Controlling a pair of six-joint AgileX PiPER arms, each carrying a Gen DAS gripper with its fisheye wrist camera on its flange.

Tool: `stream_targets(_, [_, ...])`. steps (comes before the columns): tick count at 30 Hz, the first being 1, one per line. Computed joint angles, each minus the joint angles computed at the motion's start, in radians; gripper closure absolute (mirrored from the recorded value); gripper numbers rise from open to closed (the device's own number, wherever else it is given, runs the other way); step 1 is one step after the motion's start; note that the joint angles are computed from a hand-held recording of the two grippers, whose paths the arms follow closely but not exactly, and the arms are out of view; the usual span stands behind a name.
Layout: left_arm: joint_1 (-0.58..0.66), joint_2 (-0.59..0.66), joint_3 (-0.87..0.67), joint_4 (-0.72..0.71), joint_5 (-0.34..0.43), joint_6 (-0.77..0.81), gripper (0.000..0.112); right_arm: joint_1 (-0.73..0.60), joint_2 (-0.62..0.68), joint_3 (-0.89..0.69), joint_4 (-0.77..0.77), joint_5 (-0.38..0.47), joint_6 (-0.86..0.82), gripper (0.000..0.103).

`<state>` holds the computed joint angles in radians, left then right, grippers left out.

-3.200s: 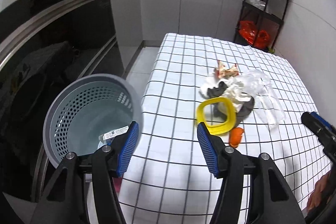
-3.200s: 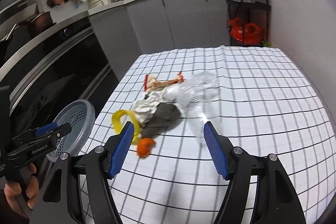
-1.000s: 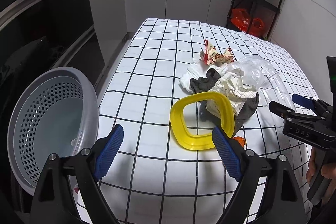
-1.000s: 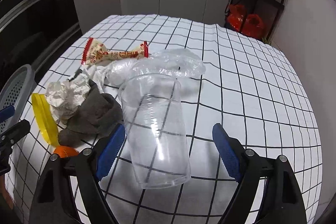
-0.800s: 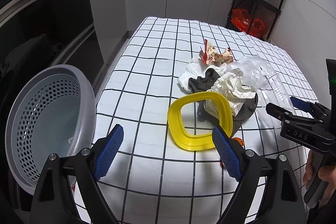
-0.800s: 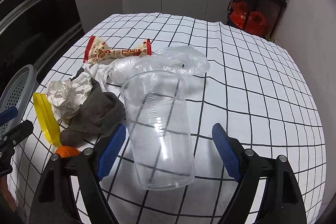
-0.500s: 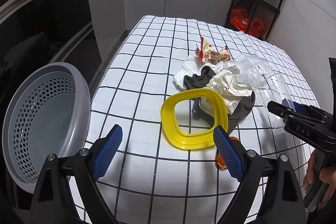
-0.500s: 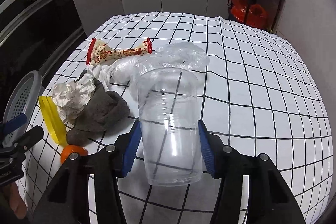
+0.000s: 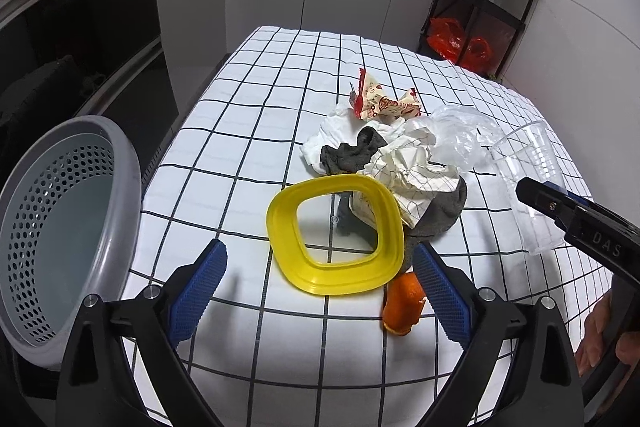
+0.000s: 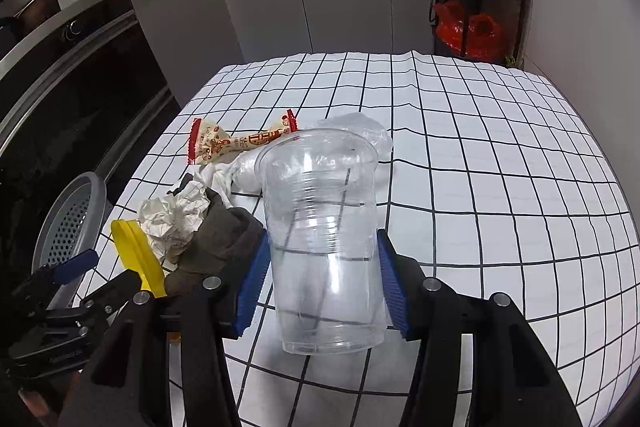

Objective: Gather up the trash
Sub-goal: 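Grasp the yellow plastic ring with the left tool while the right tool holds the cup, then carry the cup and yellow ring over the basket and release both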

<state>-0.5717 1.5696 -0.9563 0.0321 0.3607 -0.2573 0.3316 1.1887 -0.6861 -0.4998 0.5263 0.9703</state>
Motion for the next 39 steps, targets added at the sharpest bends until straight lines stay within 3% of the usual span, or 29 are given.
stream_targets(4, [-0.005, 0.030, -0.017, 0.042, -0.003, -0.042, 0.020, 0.004, 0.010, -0.006, 0.004, -0.003, -0.004, 0.052])
stream_targets(10, [-0.001, 0.063, -0.040, -0.009, -0.003, 0.003, 0.022, 0.011, 0.016, -0.016, 0.000, -0.009, -0.003, 0.052])
stream_targets(14, [-0.001, 0.074, -0.049, -0.042, 0.005, 0.045, 0.042, 0.020, 0.019, -0.020, -0.008, -0.006, 0.006, 0.052])
stream_targets(19, [0.008, 0.059, -0.038, -0.141, 0.009, 0.135, 0.044, 0.038, 0.014, -0.026, -0.029, 0.003, 0.028, 0.052])
stream_targets(24, [0.005, 0.020, -0.008, -0.088, 0.002, 0.095, 0.044, 0.053, 0.005, -0.035, -0.051, 0.013, 0.052, 0.052])
stream_targets(34, [0.051, -0.132, 0.050, 0.182, 0.023, -0.081, 0.044, 0.130, -0.039, -0.074, -0.119, 0.035, 0.174, 0.052])
stream_targets(39, [0.137, -0.191, 0.031, 0.090, 0.065, 0.045, 0.044, 0.229, -0.010, -0.136, -0.198, 0.052, 0.280, 0.052])
